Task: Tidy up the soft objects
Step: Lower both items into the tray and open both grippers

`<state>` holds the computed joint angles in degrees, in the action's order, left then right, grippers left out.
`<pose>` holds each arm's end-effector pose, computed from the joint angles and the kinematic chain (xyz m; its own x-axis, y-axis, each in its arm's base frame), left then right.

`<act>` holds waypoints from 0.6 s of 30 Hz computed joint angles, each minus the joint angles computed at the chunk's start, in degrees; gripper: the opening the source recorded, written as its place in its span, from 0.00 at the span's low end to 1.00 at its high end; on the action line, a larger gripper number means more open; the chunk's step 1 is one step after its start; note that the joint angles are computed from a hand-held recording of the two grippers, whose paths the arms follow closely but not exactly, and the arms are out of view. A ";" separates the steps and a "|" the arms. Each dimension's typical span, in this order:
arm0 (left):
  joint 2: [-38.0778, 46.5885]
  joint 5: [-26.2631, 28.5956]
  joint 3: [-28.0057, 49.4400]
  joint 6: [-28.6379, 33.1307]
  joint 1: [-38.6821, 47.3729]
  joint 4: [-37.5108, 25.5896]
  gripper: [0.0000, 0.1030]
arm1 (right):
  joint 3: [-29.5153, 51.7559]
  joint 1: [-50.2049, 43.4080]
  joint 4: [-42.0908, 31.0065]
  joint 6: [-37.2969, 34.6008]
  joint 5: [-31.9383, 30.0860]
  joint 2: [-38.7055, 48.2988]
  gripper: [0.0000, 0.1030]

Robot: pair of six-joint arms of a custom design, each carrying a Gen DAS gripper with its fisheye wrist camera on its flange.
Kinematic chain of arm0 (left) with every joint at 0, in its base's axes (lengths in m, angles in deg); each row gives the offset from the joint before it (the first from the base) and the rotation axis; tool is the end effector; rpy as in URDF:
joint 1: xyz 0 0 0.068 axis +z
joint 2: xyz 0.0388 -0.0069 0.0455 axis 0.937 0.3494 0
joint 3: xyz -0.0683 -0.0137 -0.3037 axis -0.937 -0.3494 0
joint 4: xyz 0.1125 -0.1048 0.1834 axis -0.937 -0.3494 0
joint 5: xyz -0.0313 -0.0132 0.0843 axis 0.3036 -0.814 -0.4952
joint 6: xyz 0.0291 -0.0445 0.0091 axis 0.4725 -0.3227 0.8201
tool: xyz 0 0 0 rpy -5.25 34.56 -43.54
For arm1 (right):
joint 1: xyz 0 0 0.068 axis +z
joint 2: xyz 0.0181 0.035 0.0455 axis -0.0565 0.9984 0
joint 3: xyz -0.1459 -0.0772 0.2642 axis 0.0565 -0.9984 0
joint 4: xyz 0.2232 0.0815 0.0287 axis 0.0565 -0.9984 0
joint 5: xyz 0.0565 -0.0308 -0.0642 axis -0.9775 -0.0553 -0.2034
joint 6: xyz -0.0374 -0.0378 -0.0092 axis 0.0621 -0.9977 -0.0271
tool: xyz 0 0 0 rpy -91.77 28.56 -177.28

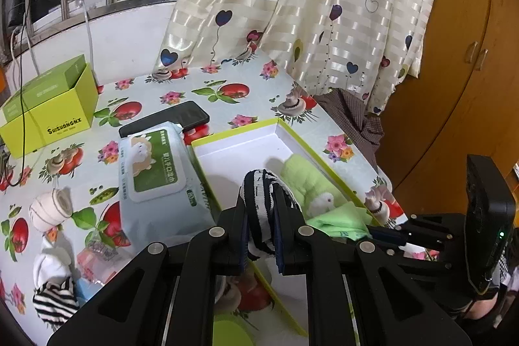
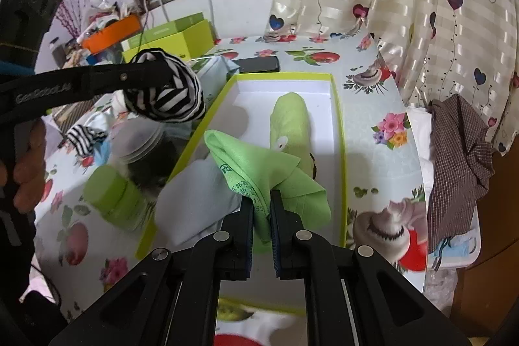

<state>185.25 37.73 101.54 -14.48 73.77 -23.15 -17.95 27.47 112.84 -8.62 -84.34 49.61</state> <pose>0.3301 0.0131 0.2201 -0.6964 0.0813 -0.7131 0.2470 0.9600 -0.1318 0.2844 0.1659 0.1400 -0.5286 -0.1483 -0.8358 -0.3867 0.9186 0.0816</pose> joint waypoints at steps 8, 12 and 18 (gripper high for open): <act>4.13 -1.98 3.55 -0.82 -1.55 -1.64 0.13 | 1.65 0.75 -2.28 -1.28 -0.75 0.41 0.10; 6.58 -2.51 5.11 -1.21 -2.24 -2.42 0.13 | 1.24 1.13 -2.86 -1.27 -0.43 0.80 0.10; 9.98 -2.38 8.53 -1.52 -3.15 -5.00 0.15 | 2.89 0.52 -4.99 -1.76 -1.51 2.45 0.15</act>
